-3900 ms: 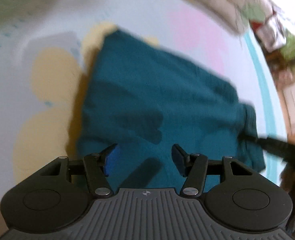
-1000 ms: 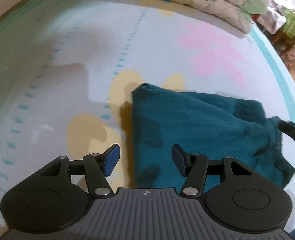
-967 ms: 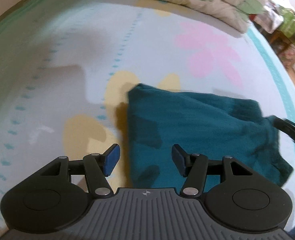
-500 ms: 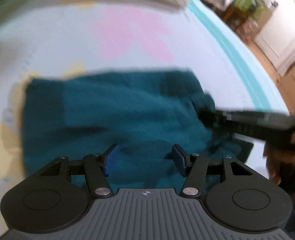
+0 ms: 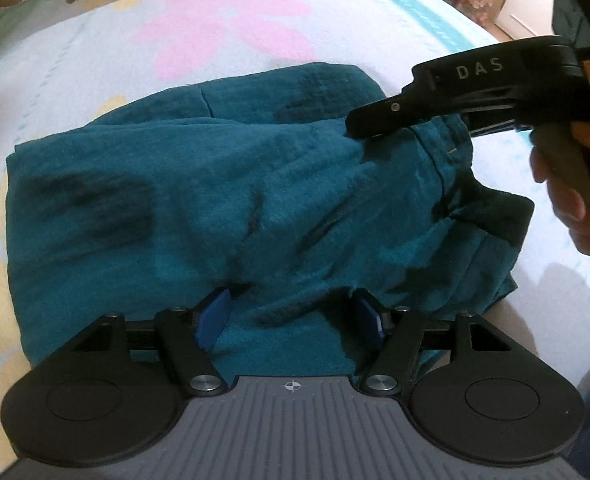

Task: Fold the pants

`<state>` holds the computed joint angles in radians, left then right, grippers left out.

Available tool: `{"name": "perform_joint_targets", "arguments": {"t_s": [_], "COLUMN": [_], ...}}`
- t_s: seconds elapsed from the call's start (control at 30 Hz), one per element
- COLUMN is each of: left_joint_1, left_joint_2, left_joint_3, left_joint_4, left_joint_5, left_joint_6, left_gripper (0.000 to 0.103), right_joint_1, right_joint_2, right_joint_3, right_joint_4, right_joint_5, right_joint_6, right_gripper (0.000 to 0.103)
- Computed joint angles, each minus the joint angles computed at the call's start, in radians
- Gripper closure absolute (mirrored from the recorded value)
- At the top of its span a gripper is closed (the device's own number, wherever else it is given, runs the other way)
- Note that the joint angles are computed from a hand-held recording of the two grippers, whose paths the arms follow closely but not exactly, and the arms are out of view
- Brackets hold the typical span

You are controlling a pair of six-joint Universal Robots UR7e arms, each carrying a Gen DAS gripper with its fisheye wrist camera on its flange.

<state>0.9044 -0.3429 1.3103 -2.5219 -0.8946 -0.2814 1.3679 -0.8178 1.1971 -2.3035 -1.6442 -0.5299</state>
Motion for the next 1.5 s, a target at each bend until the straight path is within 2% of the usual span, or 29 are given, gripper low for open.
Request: {"name": "perform_joint_targets", "arguments": {"t_s": [0.07, 0.1, 0.13, 0.17, 0.23, 0.27, 0.3, 0.33, 0.37, 0.4, 0.43, 0.53, 0.67, 0.73, 0.8, 0.9, 0.93, 1.0, 1.03, 1.13, 1.23, 1.37, 1.5], "left_joint_1": [0.002, 0.002, 0.003, 0.004, 0.005, 0.004, 0.002, 0.005, 0.011, 0.021, 0.018, 0.017, 0.029, 0.036, 0.044, 0.037, 0.029, 0.026, 0.023, 0.018, 0.017, 0.016, 0.027], "left_joint_2": [-0.008, -0.013, -0.02, -0.025, -0.037, -0.037, -0.035, -0.033, -0.031, -0.031, -0.036, -0.049, -0.056, -0.069, -0.078, -0.077, -0.066, -0.07, -0.073, -0.092, -0.096, -0.134, -0.168], "left_joint_3": [0.011, 0.019, 0.032, 0.045, 0.084, 0.091, 0.088, 0.078, 0.065, 0.065, 0.077, 0.087, 0.084, 0.099, 0.101, 0.099, 0.086, 0.097, 0.104, 0.127, 0.133, 0.168, 0.173], "left_joint_4": [-0.009, -0.019, -0.04, -0.079, -0.211, -0.245, -0.241, -0.196, -0.123, -0.092, -0.102, -0.097, -0.11, -0.138, -0.149, -0.161, -0.163, -0.198, -0.218, -0.264, -0.289, -0.289, -0.199], "left_joint_5": [-0.003, -0.004, -0.008, -0.017, -0.053, -0.057, -0.05, -0.047, -0.056, -0.068, -0.063, -0.067, -0.087, -0.082, -0.07, -0.064, -0.059, -0.053, -0.044, -0.012, 0.022, 0.095, 0.148], "left_joint_6": [-0.001, -0.001, 0.0, 0.006, 0.047, 0.066, 0.076, 0.067, 0.036, 0.011, 0.015, 0.009, -0.048, -0.07, -0.088, -0.123, -0.135, -0.125, -0.12, -0.109, -0.134, -0.183, -0.264], "left_gripper": [0.039, 0.039, 0.039, 0.039, 0.039, 0.039, 0.039, 0.039, 0.039, 0.039, 0.039, 0.039, 0.038, 0.038, 0.038, 0.038, 0.038, 0.038, 0.038, 0.037, 0.035, 0.03, 0.028], "right_joint_1": [-0.004, -0.003, 0.0, 0.002, -0.006, -0.014, -0.016, -0.014, -0.005, 0.004, 0.008, -0.003, -0.007, -0.014, -0.022, -0.027, -0.018, 0.011, 0.016, 0.019, 0.017, 0.008, 0.005], "right_joint_2": [0.002, -0.003, -0.011, -0.025, -0.066, -0.078, -0.078, -0.069, -0.052, -0.034, -0.03, -0.067, -0.12, -0.148, -0.17, -0.188, -0.184, -0.152, -0.142, -0.157, -0.183, -0.186, -0.15], "right_joint_3": [-0.004, 0.004, 0.016, 0.04, 0.121, 0.143, 0.152, 0.149, 0.131, 0.118, 0.123, 0.184, 0.246, 0.261, 0.263, 0.234, 0.211, 0.15, 0.143, 0.159, 0.202, 0.243, 0.21], "right_joint_4": [0.0, -0.013, -0.03, -0.071, -0.2, -0.235, -0.263, -0.277, -0.262, -0.256, -0.269, -0.339, -0.406, -0.38, -0.332, -0.191, -0.121, 0.042, 0.067, 0.04, -0.069, -0.199, -0.181], "right_joint_5": [0.016, 0.018, 0.019, 0.035, 0.14, 0.189, 0.202, 0.174, 0.104, 0.021, -0.02, 0.022, 0.054, 0.055, 0.04, 0.022, -0.022, -0.195, -0.243, -0.215, -0.136, -0.075, -0.062], "right_joint_6": [0.025, 0.019, -0.005, -0.048, -0.143, -0.155, -0.149, -0.141, -0.136, -0.141, -0.151, -0.109, -0.037, -0.014, 0.031, 0.082, 0.086, 0.082, 0.084, 0.096, 0.052, 0.018, 0.05], "right_gripper": [0.047, 0.068, 0.081, 0.081, 0.082, 0.082, 0.08, 0.071, 0.065, 0.061, 0.054, 0.043, 0.041, 0.041, 0.041, 0.046, 0.047, 0.049, 0.049, 0.049, 0.046, 0.038, 0.038]}}
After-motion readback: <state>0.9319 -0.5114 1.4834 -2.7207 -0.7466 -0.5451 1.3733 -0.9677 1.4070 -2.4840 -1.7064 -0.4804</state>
